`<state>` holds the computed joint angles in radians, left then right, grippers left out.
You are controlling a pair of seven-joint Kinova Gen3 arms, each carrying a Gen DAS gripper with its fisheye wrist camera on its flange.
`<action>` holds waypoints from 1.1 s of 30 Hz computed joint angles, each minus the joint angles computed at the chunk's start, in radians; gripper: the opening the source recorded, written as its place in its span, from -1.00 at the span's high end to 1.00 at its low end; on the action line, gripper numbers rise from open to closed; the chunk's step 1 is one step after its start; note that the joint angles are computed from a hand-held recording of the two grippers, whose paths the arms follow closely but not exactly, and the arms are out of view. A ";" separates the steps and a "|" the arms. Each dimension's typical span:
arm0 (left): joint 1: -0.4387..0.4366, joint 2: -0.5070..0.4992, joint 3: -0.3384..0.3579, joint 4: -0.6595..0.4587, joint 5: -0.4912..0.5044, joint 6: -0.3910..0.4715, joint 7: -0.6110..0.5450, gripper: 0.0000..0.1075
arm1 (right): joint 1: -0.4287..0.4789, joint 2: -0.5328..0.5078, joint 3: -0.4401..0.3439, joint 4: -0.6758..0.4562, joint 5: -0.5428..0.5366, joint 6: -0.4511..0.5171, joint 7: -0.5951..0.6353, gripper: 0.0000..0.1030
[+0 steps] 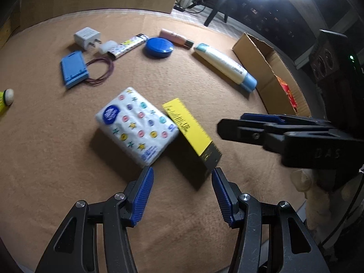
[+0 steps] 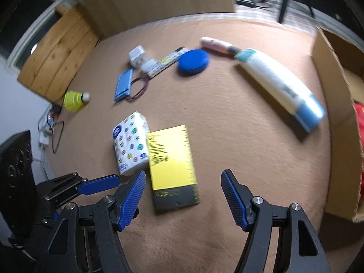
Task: Organize objects
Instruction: 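Release the tissue pack with the left tool and grasp the yellow box with the right tool, then carry the yellow-and-black box with the right tool into the cardboard box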
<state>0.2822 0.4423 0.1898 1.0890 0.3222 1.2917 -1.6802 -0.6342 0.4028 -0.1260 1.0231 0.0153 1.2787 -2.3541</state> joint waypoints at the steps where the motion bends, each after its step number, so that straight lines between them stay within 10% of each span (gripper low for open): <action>1: -0.009 -0.007 -0.001 0.012 0.007 -0.003 -0.004 -0.05 | -0.003 0.016 -0.004 -0.025 0.002 0.017 0.015 -0.27; 15: -0.096 -0.092 -0.020 0.143 0.062 -0.035 -0.040 -0.05 | -0.123 0.271 0.069 -0.444 0.089 0.409 0.191 -0.27; 21: -0.103 -0.103 -0.021 0.153 0.072 -0.042 -0.042 -0.05 | -0.100 0.236 0.073 -0.388 0.067 0.376 0.180 -0.22; 33: -0.094 -0.097 -0.017 0.128 0.066 -0.037 -0.036 -0.05 | -0.002 0.106 0.041 -0.189 0.003 0.231 0.144 0.50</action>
